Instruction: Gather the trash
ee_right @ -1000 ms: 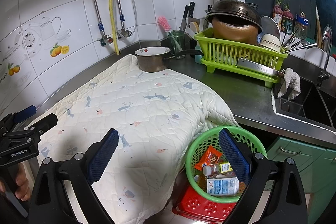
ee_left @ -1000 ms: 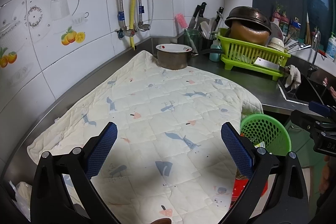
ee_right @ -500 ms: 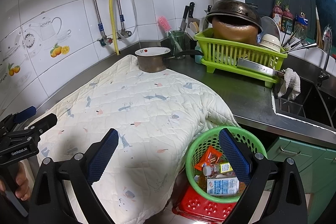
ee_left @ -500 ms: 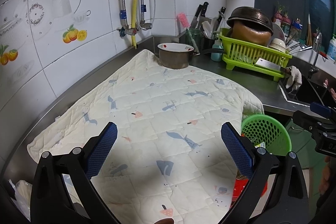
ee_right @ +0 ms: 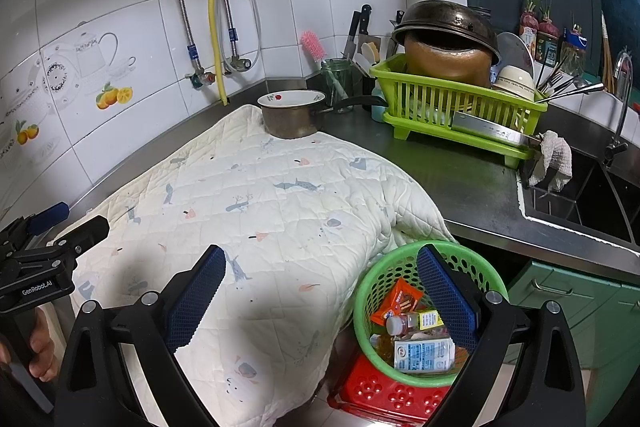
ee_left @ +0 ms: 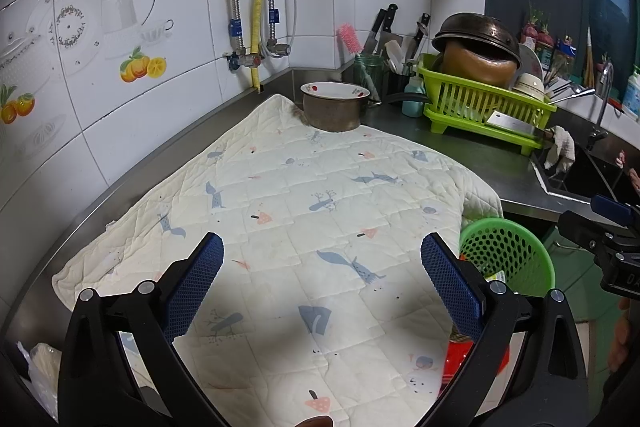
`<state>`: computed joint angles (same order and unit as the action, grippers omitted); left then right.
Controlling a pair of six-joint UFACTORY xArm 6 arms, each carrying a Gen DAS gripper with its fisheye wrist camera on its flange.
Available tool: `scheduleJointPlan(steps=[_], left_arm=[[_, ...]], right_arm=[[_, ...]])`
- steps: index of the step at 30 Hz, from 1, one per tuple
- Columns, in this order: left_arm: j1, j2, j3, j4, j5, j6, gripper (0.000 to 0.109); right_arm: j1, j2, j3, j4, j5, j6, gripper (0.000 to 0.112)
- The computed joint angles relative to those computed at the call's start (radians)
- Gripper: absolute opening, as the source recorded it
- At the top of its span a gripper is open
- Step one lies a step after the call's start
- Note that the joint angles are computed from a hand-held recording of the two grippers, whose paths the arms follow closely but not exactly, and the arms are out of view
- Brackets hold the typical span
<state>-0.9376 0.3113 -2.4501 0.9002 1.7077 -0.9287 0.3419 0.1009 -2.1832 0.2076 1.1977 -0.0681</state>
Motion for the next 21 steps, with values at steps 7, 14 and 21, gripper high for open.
scheduleJointPlan(steps=[7,14,21], left_arm=[[0.000,-0.002,0.003,-0.002,-0.001,0.000,0.098],[-0.006,0.012,-0.016,0.003,0.008,0.007,0.098],[-0.016,0.059,-0.088,0.014,0.051,0.031,0.098]], right_arm=[[0.001,0.001,-0.002,0.000,0.002,0.000,0.093],[0.001,0.001,-0.002,0.000,0.000,0.000,0.093],[0.002,0.002,-0.002,0.001,-0.001,0.000,0.093]])
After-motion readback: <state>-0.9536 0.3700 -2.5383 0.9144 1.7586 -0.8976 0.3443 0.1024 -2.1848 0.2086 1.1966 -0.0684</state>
